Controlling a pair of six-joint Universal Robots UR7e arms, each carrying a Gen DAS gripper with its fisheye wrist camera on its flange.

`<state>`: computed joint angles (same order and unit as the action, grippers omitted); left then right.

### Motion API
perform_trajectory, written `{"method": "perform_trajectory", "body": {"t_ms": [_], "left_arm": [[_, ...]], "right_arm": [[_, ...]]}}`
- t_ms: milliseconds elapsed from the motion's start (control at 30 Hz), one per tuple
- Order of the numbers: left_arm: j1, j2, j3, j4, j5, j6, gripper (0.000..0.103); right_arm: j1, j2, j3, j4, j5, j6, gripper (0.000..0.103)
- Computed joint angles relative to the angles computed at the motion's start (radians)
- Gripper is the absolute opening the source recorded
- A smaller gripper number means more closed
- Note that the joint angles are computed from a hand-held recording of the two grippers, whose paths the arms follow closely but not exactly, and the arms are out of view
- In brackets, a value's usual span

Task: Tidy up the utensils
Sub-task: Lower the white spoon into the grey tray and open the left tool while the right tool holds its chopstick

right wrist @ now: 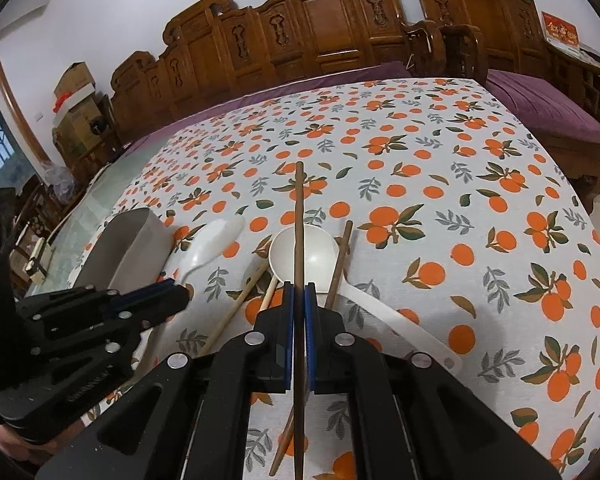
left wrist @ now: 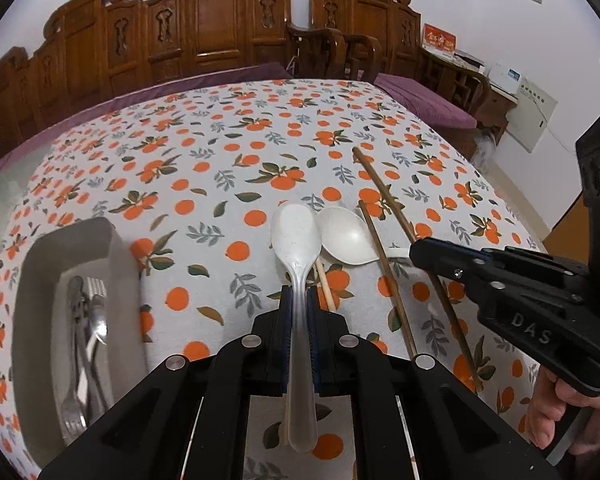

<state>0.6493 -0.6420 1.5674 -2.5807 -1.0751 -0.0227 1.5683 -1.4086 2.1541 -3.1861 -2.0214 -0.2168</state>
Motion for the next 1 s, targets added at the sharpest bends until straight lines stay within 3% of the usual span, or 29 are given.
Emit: {"method": "perform_trajectory", "body": {"t_ms": [600, 1000], "left_arm": [[0.012, -0.143, 0.087, -0.008, 0.049, 0.034, 0.006], [0.040, -0.224, 0.135, 0.020, 0.094, 0.020, 0.006]], "right_arm": [[0.076, 0.027, 0.000, -0.005, 0.021, -0.036, 0.006], [0.130, 0.086, -0.007, 0.018, -0.007, -0.057, 0.006]]}}
